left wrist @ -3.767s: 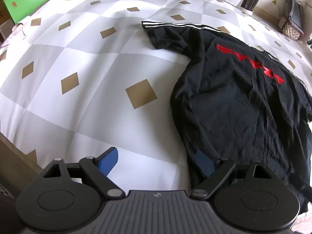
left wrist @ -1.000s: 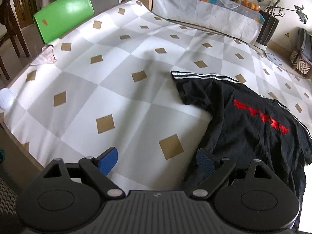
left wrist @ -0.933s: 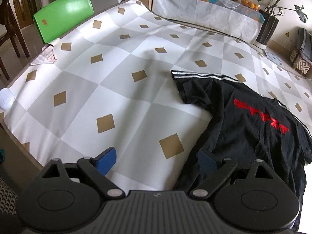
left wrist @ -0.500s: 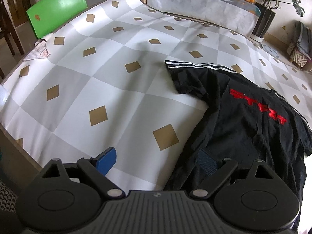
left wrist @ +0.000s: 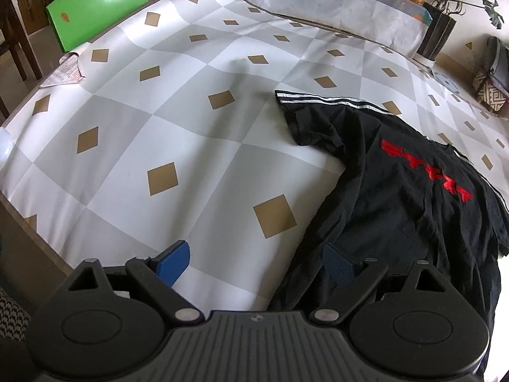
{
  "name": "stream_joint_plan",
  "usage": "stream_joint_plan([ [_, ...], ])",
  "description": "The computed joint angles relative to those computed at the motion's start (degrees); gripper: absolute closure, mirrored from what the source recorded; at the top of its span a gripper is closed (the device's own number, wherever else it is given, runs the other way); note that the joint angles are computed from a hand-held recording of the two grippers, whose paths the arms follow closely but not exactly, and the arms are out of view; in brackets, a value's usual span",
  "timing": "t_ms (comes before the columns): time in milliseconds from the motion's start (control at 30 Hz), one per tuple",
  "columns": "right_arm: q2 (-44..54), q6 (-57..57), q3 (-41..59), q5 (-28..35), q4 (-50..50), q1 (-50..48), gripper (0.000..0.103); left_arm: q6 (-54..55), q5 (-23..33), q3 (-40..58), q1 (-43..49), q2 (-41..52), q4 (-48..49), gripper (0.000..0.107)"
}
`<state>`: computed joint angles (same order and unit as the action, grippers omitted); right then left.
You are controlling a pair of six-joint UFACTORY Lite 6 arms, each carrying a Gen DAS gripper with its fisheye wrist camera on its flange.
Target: Fold clothes
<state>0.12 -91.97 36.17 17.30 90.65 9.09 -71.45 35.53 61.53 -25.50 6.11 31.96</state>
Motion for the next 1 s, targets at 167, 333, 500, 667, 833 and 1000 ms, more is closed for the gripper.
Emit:
stream_joint_plan([
  [167,2.72,-5.83,1.13,-1.16,4.80,2.75,0.056,0.80,0.11,0.41,-0.06,0.63,-0.47,0.016],
  [333,4.63,-12.58,1.70,-3.60,10.13,5.23,0.054,1.44,-0.15,0.67,0.15,0.87,-1.24,0.016],
  [500,4.77,-27.96,0.08,-4.32,21.46,7.93,0.049,1.59,-0.30,0.78,0.29,0.93,-1.28,0.016],
  [667,5.23,-24.88,-0.52,2.09,15.29,7.84,0.046,-0.06,-0.09,0.42,0.50,0.09,0.19,0.016],
  [833,8.02,-8.11,2.38,12.87,0.72,2.58,0.047,0.03,0.02,0.30,0.73,-0.02,0.19,0.016],
  [1000,8.54,3.46,4.31,18.96,-10.40,-0.99,0.047,1.42,-0.59,0.35,1.09,0.56,-0.92,0.016],
])
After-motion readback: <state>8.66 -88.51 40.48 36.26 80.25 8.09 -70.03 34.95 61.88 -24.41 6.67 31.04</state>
